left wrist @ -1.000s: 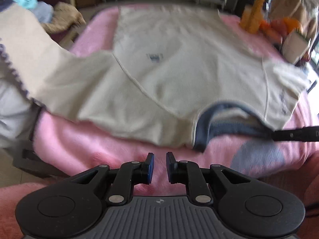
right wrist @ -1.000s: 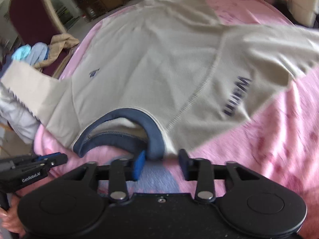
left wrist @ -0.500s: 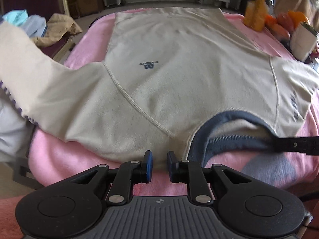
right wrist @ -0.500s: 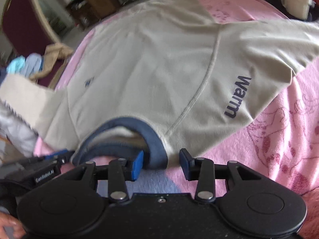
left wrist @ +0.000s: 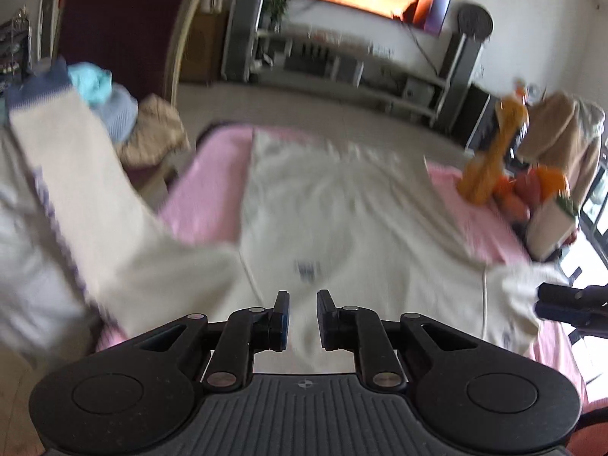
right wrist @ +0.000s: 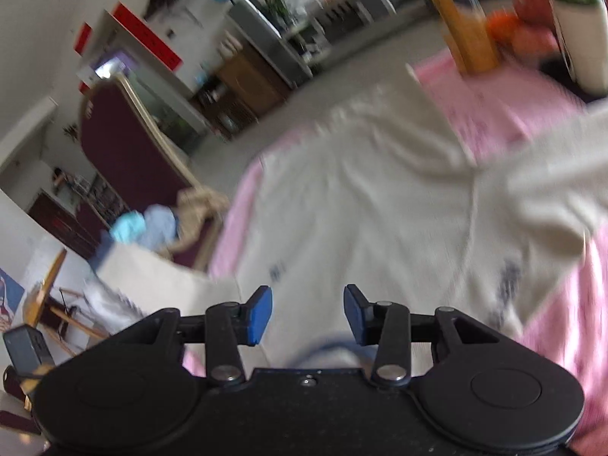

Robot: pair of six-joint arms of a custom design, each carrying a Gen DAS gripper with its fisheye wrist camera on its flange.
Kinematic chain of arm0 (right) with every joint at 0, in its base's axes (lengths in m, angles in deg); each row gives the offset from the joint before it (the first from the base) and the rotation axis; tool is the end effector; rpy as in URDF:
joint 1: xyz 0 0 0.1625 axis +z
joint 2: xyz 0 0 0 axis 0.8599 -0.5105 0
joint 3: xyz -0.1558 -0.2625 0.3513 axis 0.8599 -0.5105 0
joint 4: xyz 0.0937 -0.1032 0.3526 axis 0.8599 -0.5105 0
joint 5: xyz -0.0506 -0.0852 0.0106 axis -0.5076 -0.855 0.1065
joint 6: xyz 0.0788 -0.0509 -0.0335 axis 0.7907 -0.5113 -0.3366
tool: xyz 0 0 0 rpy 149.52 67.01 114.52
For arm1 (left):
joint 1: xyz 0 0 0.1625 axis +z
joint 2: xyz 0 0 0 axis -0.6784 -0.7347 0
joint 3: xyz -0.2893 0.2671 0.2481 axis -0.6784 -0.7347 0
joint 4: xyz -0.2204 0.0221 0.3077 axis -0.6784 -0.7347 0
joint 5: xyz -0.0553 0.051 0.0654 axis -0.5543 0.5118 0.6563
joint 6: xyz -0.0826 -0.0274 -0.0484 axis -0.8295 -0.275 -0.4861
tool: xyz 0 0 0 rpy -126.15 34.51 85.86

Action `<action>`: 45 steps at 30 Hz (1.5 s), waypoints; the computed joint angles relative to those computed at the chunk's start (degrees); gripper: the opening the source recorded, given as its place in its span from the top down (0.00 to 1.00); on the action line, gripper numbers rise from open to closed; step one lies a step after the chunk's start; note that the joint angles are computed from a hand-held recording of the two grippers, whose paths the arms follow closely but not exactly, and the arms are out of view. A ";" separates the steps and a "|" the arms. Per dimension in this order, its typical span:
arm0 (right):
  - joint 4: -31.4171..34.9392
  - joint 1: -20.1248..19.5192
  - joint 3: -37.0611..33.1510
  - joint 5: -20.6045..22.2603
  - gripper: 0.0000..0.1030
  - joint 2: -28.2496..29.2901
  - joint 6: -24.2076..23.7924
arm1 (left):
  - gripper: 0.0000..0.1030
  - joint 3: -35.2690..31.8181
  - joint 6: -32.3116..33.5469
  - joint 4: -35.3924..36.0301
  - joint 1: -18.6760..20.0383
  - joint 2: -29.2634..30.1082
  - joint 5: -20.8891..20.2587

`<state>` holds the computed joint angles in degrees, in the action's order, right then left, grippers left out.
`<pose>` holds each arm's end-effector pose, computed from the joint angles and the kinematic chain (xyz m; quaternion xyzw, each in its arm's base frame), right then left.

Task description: Fold clothes

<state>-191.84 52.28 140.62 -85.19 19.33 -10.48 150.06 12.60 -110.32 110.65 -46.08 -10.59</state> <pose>0.3298 -0.5412 0.0332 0.0674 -0.9360 0.3436 0.0363 0.0038 -0.5135 0.3933 0.1212 0.8645 -0.4045 0.2725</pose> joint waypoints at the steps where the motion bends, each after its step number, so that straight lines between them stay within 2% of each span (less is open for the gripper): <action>1: -0.25 0.02 -1.47 0.18 0.57 0.06 -0.61 | 0.86 -1.56 1.06 -0.70 0.10 1.10 0.25; 4: -1.10 -0.06 -6.29 0.47 0.56 0.75 -2.55 | 0.86 -6.27 4.67 -3.06 0.48 4.79 1.01; 9: -0.79 -2.25 -16.99 -2.49 0.54 4.60 -5.99 | 0.86 -16.15 9.84 -4.20 3.33 13.58 2.42; 14: 2.07 -6.87 -27.14 -6.53 0.54 9.10 -4.02 | 0.86 -26.87 9.42 3.27 6.93 21.34 3.93; 18: 11.11 -10.63 -34.27 -8.14 0.66 11.66 -1.62 | 0.86 -33.74 10.77 7.31 8.56 26.59 5.40; 19: 13.34 -11.34 -35.77 -8.54 0.67 12.30 -0.78 | 0.86 -35.14 11.08 8.12 8.88 27.68 5.82; 22: 17.56 -13.32 -38.19 -8.10 0.69 13.67 3.12 | 0.86 -37.46 11.15 10.45 9.64 29.58 7.15; 24: 18.82 -14.07 -39.17 -6.78 0.69 14.30 3.13 | 0.86 -38.35 11.45 11.76 10.10 30.34 7.80; 27: 19.32 -14.16 -41.44 -7.06 0.69 15.84 -0.84 | 0.76 -38.91 13.95 9.96 10.35 31.51 9.62; 32: 18.27 -13.18 -44.45 -8.41 0.70 18.60 -9.64 | 0.76 -39.51 12.18 10.97 10.59 31.48 9.30; 33: 17.71 -12.38 -45.74 -11.05 0.79 19.81 -13.45 | 0.76 -39.51 12.40 10.79 10.56 31.57 9.42; 34: 17.07 -11.61 -47.18 -13.63 0.97 21.09 -17.37 | 0.75 -39.44 12.84 10.48 10.46 31.70 9.68; 36: 14.78 -10.04 -51.50 -20.04 0.97 24.49 -25.42 | 0.75 -39.34 13.73 9.92 10.29 31.93 10.19; 38: 13.53 -9.00 -56.45 -24.89 0.97 27.54 -30.20 | 0.75 -39.50 13.72 10.25 10.29 31.94 10.46; 40: 12.73 -8.66 -58.70 -27.09 0.97 28.98 -33.00 | 0.73 -39.68 13.33 10.76 10.34 31.89 10.60; 42: 13.36 -8.14 -60.45 -29.47 0.92 29.81 -34.03 | 0.70 -39.66 13.37 10.53 10.39 31.88 10.72; 45: 15.16 -8.28 -59.67 -30.34 0.79 28.66 -30.40 | 0.68 -39.46 12.90 9.67 10.42 31.76 10.53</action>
<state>-176.68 44.01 80.95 -115.53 47.99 -40.89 110.60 25.50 -100.66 121.07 -14.33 -0.06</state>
